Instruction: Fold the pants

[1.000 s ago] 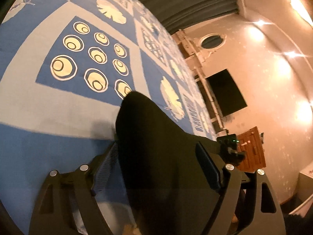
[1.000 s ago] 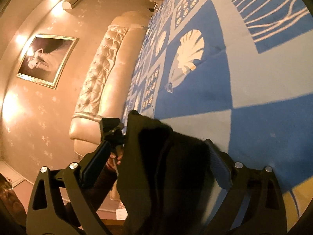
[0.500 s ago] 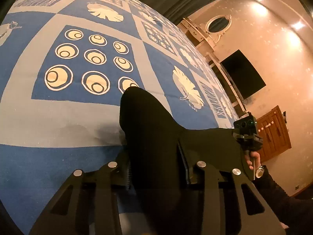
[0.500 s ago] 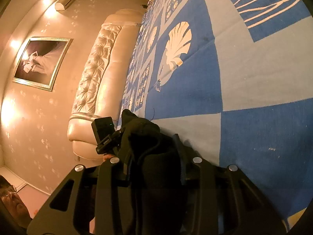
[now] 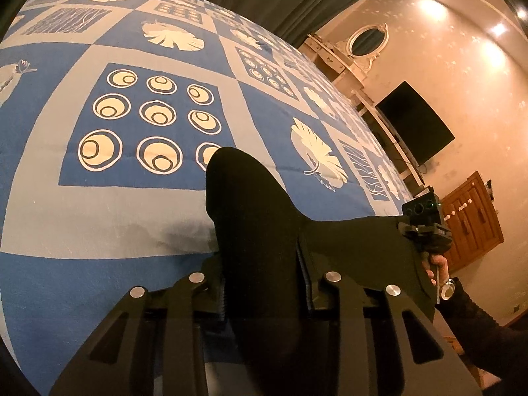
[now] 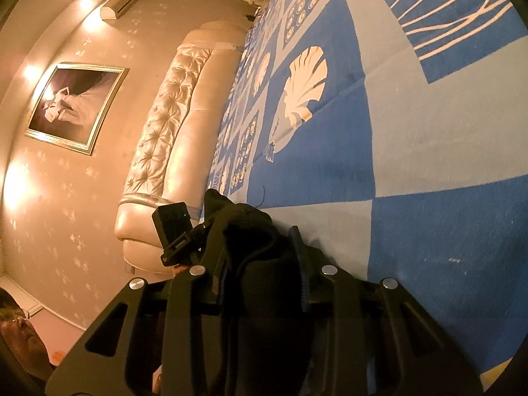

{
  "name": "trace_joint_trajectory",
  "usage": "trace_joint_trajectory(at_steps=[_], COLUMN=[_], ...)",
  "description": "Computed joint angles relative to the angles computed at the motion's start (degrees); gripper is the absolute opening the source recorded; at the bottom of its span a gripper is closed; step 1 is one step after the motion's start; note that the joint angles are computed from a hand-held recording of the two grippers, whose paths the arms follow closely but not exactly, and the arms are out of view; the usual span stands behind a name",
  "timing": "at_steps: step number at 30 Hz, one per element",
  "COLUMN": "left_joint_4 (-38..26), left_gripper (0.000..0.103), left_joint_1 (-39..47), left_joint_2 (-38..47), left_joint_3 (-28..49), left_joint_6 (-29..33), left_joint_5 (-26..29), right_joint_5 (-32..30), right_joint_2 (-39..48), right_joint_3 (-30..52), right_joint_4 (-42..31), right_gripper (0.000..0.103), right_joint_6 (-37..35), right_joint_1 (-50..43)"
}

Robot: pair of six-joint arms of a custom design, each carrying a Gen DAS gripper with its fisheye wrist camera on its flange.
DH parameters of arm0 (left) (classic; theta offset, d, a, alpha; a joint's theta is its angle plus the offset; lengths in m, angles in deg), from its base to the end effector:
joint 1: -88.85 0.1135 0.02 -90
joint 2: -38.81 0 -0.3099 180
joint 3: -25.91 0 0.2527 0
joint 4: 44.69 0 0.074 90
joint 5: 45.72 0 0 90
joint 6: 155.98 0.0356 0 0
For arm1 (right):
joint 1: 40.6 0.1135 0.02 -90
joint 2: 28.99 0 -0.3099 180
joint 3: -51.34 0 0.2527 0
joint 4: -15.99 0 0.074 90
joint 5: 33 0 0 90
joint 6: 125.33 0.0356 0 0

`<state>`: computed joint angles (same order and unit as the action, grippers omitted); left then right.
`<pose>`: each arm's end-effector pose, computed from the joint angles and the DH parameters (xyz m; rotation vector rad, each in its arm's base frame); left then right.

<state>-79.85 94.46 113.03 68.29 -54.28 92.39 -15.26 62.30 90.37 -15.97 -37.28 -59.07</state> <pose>0.1903 -0.0079 0.1884 0.3522 2.4336 -1.0057 0.1911 -0.0281 0.1391 0.2492 2.3129 1.6494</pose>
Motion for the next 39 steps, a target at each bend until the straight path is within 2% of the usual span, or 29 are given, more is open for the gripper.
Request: trace_joint_trajectory(at_steps=[39], left_joint_4=[-0.8], left_gripper=[0.032], left_joint_1=[1.7], left_joint_2=[1.2], left_joint_3=[1.3], left_joint_6=[0.2], left_joint_5=[0.4], right_joint_5=[-1.2], right_joint_2=[3.6], right_joint_3=[2.6], right_joint_4=[2.9], right_gripper=[0.028], right_joint_6=[1.7], right_joint_1=[-1.5])
